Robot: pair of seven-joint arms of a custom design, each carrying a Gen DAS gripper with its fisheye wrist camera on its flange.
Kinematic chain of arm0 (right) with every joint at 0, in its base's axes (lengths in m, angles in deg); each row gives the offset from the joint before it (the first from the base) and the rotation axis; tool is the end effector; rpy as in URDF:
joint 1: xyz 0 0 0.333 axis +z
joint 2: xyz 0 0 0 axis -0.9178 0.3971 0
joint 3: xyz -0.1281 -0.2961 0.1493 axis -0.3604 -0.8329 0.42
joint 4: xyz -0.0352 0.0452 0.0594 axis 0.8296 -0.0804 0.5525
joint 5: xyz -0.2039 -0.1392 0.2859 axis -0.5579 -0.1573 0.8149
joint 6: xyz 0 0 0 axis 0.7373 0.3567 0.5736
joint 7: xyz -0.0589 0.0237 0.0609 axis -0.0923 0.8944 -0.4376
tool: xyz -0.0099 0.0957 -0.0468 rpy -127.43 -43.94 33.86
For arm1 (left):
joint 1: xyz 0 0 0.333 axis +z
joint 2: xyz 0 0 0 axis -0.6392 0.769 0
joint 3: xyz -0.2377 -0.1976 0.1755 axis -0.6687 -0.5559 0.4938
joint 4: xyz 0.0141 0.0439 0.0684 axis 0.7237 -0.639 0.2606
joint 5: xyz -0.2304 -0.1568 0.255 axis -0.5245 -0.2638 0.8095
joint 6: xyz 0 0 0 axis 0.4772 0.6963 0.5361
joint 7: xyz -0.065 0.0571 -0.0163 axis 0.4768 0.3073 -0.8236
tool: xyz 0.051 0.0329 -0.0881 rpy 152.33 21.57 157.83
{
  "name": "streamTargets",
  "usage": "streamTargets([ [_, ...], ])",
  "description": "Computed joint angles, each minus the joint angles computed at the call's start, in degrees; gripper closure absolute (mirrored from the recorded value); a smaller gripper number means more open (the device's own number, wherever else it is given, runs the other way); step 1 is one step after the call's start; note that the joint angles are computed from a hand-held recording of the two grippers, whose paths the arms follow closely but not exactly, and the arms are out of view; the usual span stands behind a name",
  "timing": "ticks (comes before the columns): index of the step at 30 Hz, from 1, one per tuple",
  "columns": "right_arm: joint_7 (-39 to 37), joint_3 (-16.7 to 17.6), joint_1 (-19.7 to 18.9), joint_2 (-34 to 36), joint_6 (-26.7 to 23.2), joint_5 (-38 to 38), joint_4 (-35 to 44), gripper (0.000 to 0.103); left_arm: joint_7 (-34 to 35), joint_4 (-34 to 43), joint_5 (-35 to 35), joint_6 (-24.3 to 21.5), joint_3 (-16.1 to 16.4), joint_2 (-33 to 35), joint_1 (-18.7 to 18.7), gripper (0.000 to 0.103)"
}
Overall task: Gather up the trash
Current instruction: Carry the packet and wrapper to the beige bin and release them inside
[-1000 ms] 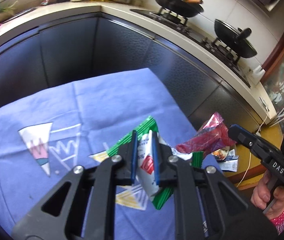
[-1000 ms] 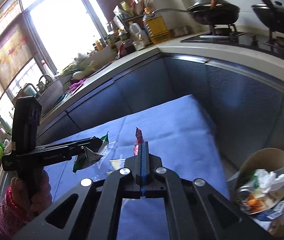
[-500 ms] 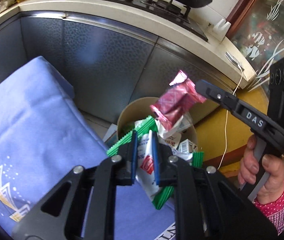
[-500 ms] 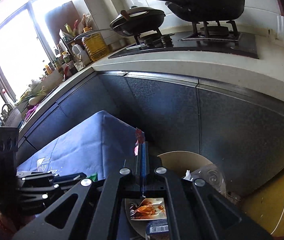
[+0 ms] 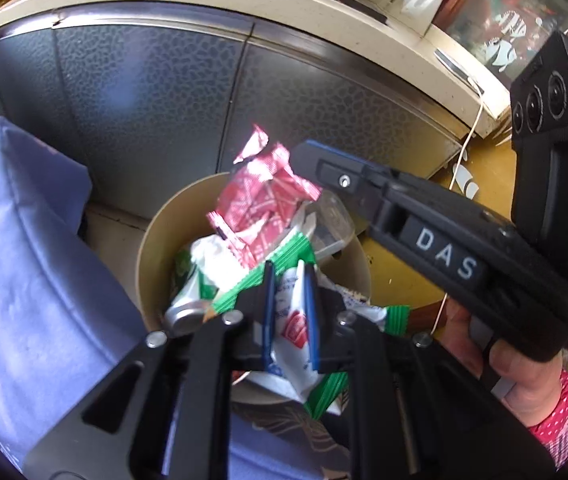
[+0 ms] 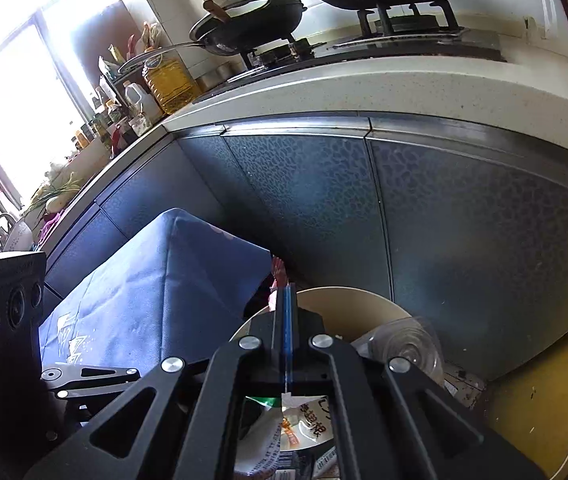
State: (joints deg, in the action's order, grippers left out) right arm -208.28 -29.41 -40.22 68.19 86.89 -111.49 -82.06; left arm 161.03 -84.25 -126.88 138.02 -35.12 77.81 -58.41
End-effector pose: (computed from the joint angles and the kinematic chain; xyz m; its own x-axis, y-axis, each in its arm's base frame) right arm 0.4235 0.3187 0.4036 -0.3695 -0.8426 -0.3918 -0.5015 0.5357 -0.6794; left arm 0.5228 -0.3629 0.4112 -0.8308 -0.4564 0.3185 -0.5566 0.6780 -0.4801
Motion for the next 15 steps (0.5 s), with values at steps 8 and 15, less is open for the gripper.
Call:
streamTargets([
  [8, 3.71, -0.44, -0.91, -0.07, 2.07, -2.54, -1.90, 0.103, -5.54, 1.02, 7.45, 6.27, 1.03, 3.61, -4.32, 0.084],
  [15, 3.65, -0.39, -1.00, 0.42, 3.33, -1.80, -2.38, 0.103, -4.07, -1.46, 9.12, 8.91, -0.10, 2.24, -3.45, 0.053],
])
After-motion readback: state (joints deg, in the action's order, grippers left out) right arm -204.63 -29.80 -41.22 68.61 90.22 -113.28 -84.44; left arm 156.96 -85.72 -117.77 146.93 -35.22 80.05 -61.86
